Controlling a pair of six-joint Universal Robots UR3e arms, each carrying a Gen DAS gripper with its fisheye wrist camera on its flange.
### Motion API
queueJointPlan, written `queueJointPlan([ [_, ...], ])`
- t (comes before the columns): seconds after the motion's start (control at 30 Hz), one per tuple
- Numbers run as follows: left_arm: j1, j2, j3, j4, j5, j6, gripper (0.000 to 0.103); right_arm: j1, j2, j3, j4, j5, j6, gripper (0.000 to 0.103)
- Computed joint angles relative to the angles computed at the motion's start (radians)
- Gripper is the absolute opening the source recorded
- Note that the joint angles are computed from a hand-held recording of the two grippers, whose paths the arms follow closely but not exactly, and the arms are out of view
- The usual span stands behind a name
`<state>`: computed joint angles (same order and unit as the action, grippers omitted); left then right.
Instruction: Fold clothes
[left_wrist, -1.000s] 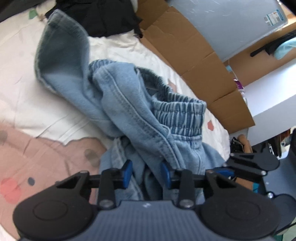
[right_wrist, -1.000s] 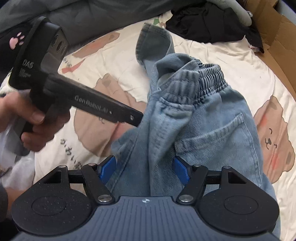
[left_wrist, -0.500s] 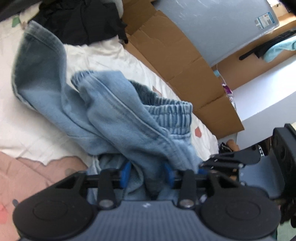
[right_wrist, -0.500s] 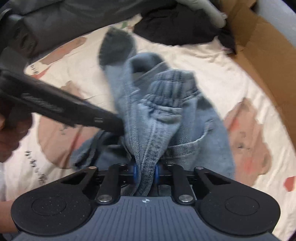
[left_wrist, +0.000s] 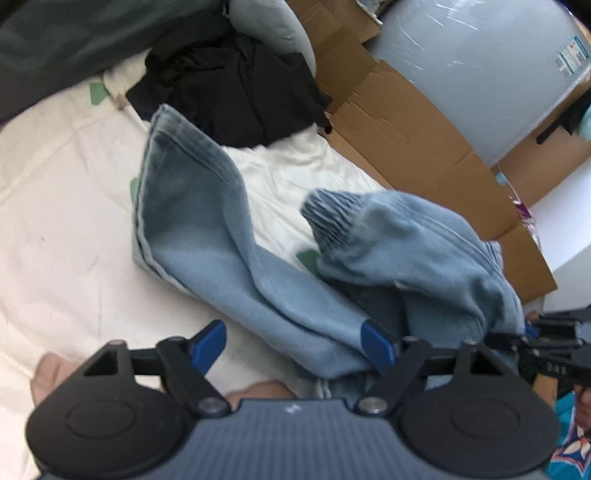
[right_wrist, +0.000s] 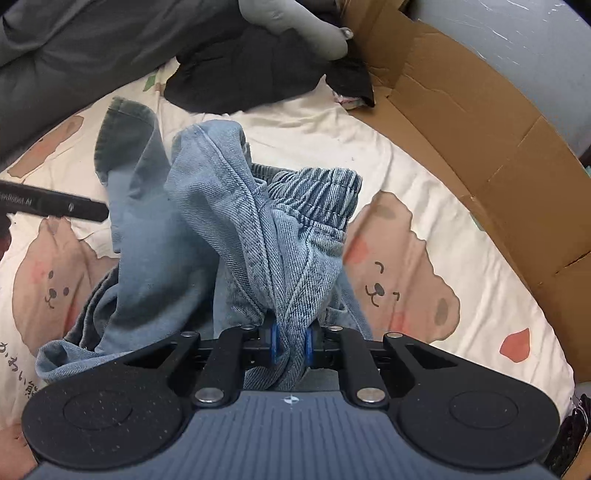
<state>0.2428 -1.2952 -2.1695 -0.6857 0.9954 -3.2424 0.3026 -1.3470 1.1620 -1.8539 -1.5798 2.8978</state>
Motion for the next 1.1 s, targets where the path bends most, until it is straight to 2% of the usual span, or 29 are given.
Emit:
queueJointPlan([
  [0.27, -0.065, -0.231, 0.070, 0.146, 0.083, -0.137, 0.087, 0.005, 0.005, 0.006, -0.011, -0.005, -0.001, 0.013],
  [0.3, -0.064, -0.248, 0.064, 0.168, 0.076, -0.155, 0.083, 0.005, 0.003, 0.010, -0.013, -0.004, -0.004, 0.013],
  [0.37, -0.057, -0.282, 0.053, 0.198, 0.041, -0.183, 0.059, 0.003, 0.000, 0.017, -0.016, -0.004, -0.007, 0.013],
  [0.4, -0.049, -0.302, 0.058, 0.186, 0.007, -0.181, 0.033, 0.002, 0.002, 0.014, -0.016, -0.003, -0.007, 0.013],
  [0.43, -0.051, -0.314, 0.063, 0.176, -0.006, -0.179, 0.026, 0.001, 0.005, 0.009, -0.013, -0.002, -0.006, 0.013],
  [0.47, -0.060, -0.318, 0.069, 0.166, 0.001, -0.176, 0.025, -0.001, 0.006, 0.004, -0.011, 0.000, -0.005, 0.013],
  [0.53, -0.066, -0.308, 0.077, 0.129, -0.007, -0.153, 0.015, -0.006, 0.007, -0.009, 0.000, 0.012, 0.005, 0.011],
  [0.87, -0.108, -0.238, 0.110, -0.055, -0.061, -0.134, 0.011, -0.011, -0.001, -0.079, -0.019, 0.068, 0.019, 0.006],
  [1.1, -0.153, -0.227, 0.113, -0.103, -0.084, -0.141, 0.011, -0.034, 0.025, -0.246, 0.068, 0.133, 0.033, 0.006],
])
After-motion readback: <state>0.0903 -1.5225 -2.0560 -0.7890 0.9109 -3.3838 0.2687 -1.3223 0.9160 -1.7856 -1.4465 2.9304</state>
